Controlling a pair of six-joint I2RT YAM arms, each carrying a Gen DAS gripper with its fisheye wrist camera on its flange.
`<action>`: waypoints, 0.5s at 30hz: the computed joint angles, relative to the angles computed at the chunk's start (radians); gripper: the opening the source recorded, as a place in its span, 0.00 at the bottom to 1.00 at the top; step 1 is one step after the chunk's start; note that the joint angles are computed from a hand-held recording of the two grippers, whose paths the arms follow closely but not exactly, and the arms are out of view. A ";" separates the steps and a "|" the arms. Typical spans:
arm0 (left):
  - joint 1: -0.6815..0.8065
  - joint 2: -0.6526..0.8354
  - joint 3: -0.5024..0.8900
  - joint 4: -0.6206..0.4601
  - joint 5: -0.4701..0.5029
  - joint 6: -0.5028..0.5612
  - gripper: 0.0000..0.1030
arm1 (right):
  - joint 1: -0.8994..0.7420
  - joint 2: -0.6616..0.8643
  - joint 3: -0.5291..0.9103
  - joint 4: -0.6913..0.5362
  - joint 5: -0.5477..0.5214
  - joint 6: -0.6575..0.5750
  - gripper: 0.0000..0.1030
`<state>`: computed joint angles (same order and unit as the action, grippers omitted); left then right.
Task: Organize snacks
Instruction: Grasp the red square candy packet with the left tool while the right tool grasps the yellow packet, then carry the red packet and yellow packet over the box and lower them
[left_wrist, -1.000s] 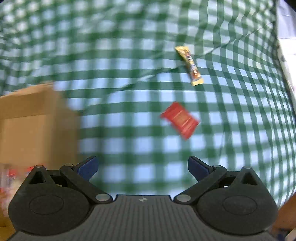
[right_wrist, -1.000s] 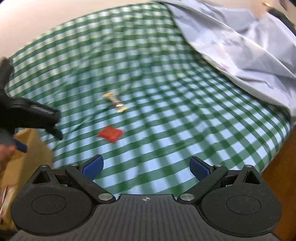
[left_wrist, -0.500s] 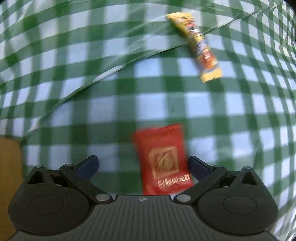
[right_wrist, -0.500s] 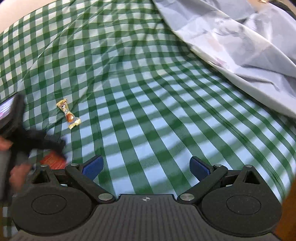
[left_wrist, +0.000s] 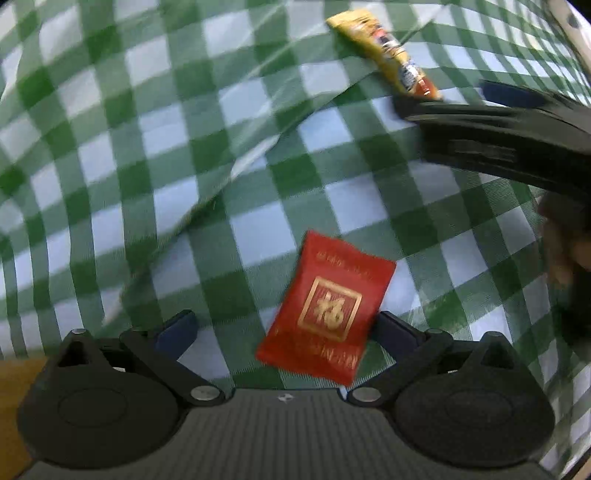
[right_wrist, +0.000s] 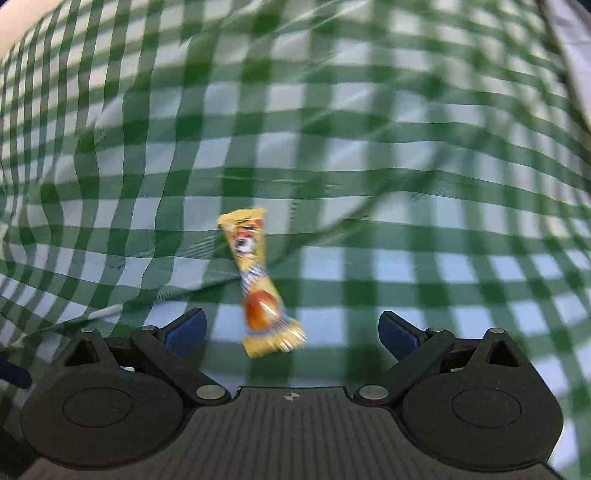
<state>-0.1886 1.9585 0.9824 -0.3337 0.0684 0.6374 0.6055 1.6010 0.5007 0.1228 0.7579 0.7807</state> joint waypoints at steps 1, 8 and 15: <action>0.002 -0.002 0.012 -0.012 0.030 0.016 0.73 | -0.032 0.059 0.035 0.032 -0.020 -0.047 0.96; 0.063 -0.135 -0.057 -0.080 0.097 0.035 0.44 | 0.003 0.084 0.043 0.007 0.028 -0.026 0.25; 0.329 -0.516 -0.189 -0.383 0.261 0.293 0.44 | 0.553 -0.040 0.207 -0.992 0.219 1.007 0.25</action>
